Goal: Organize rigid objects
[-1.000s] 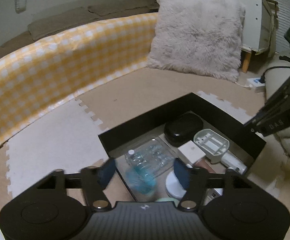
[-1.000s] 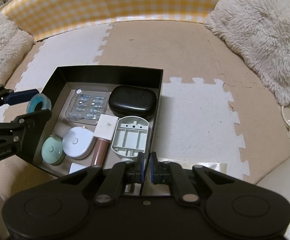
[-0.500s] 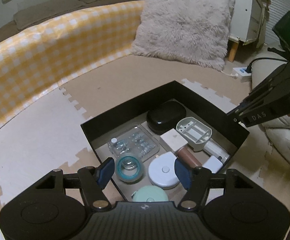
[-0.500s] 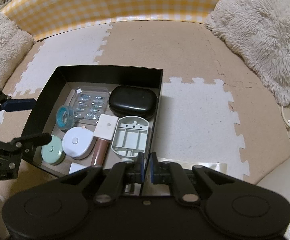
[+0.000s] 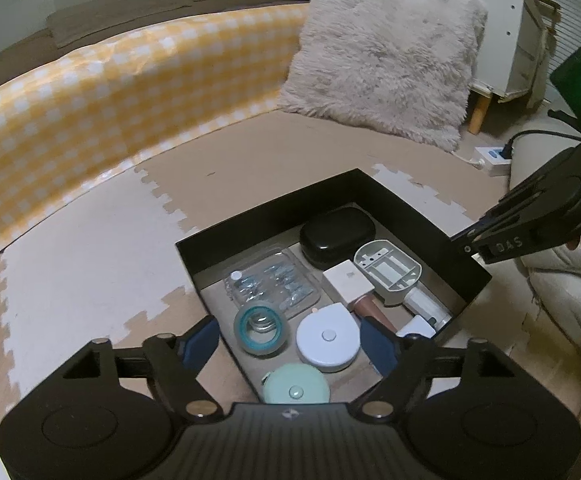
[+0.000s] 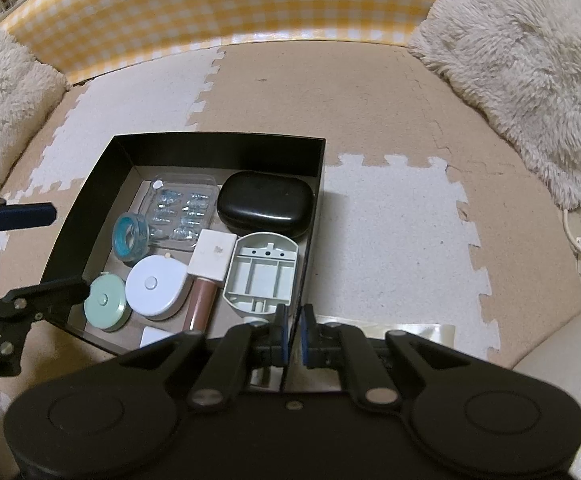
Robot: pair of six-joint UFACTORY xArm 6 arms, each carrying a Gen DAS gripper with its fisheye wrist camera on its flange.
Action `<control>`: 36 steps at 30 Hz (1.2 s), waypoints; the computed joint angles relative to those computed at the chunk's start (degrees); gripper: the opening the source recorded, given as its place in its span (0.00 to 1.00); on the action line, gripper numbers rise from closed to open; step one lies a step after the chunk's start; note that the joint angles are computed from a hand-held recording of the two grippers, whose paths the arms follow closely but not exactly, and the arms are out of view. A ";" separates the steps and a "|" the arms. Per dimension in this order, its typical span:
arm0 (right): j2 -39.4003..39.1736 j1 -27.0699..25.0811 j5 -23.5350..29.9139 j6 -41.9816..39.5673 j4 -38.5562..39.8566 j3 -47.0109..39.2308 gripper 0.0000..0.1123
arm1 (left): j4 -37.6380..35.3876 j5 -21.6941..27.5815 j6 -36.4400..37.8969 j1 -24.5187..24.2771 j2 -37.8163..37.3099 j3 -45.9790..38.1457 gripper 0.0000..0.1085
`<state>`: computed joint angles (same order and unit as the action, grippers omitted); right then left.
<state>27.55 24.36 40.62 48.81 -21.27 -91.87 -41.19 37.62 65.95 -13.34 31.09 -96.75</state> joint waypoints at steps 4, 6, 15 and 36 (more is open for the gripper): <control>-2.37 0.39 -1.52 3.65 -3.12 2.20 0.06 | 0.20 -1.38 -2.17 0.18 -2.10 2.30 0.79; -4.28 0.81 -3.28 6.33 -5.22 4.20 0.06 | -0.20 -2.17 -3.40 0.26 -3.21 3.42 0.82; -10.74 3.76 -5.13 17.07 -16.00 7.96 0.21 | 0.31 -6.65 -9.71 0.57 -11.11 11.07 0.84; -23.73 17.12 9.53 33.08 -32.08 12.75 0.78 | -4.63 -14.30 -13.09 2.83 -33.58 30.57 0.92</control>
